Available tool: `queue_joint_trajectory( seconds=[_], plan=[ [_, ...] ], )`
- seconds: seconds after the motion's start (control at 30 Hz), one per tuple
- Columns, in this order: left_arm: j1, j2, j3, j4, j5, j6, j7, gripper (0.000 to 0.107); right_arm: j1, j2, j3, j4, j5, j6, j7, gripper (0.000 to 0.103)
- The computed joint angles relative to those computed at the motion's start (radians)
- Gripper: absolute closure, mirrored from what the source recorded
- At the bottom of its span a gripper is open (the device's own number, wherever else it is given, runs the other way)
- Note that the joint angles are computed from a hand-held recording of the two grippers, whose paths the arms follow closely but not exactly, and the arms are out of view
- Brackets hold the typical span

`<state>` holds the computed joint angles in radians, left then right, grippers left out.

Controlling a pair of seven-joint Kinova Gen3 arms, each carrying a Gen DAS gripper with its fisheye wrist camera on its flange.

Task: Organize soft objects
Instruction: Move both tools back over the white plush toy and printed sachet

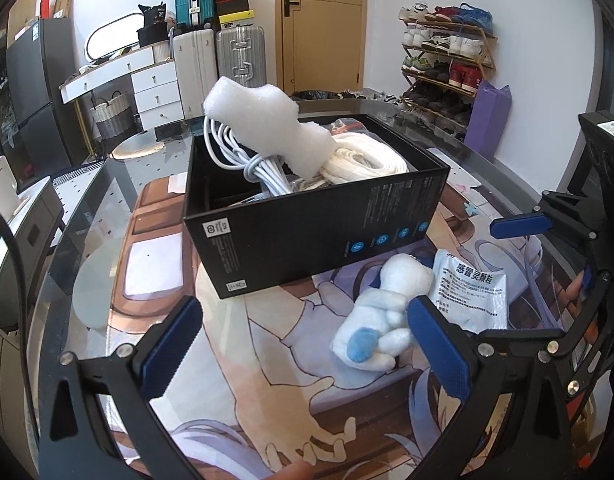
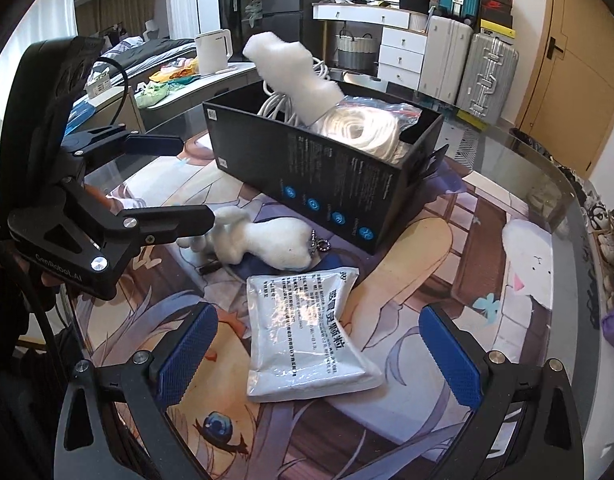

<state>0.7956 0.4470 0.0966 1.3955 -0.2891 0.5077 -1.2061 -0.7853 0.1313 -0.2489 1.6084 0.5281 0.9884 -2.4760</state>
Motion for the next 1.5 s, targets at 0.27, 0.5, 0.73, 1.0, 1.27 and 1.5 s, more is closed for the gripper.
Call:
queue_joint_trajectory(
  seconds=[0.27,0.5,0.73,1.0,1.27,1.5],
  plan=[
    [0.007,0.001,0.0,0.015,0.0,-0.016,-0.008,0.004,0.015,0.005,0.003,0.002,-0.041,0.001,0.036,0.001],
    [-0.021,-0.004,0.029,0.032,0.03,-0.028,-0.054,0.004,0.013,0.025,0.009,-0.006,-0.065,0.021,0.062,0.001],
    [-0.029,-0.002,0.042,0.024,0.057,-0.014,-0.102,0.004,0.019,0.024,0.018,0.005,-0.083,0.007,0.061,0.001],
    [-0.007,0.011,0.027,-0.003,0.052,0.023,-0.105,0.004,0.037,0.017,0.026,0.029,-0.078,-0.017,0.024,0.001],
    [0.005,0.032,0.022,-0.045,0.045,0.075,-0.088,0.004,0.039,0.034,0.038,0.012,-0.055,0.005,-0.028,0.001],
    [0.018,0.056,0.017,-0.092,0.032,0.13,-0.071,0.004,0.049,0.032,0.043,0.014,-0.052,0.023,-0.048,0.001]
  ],
)
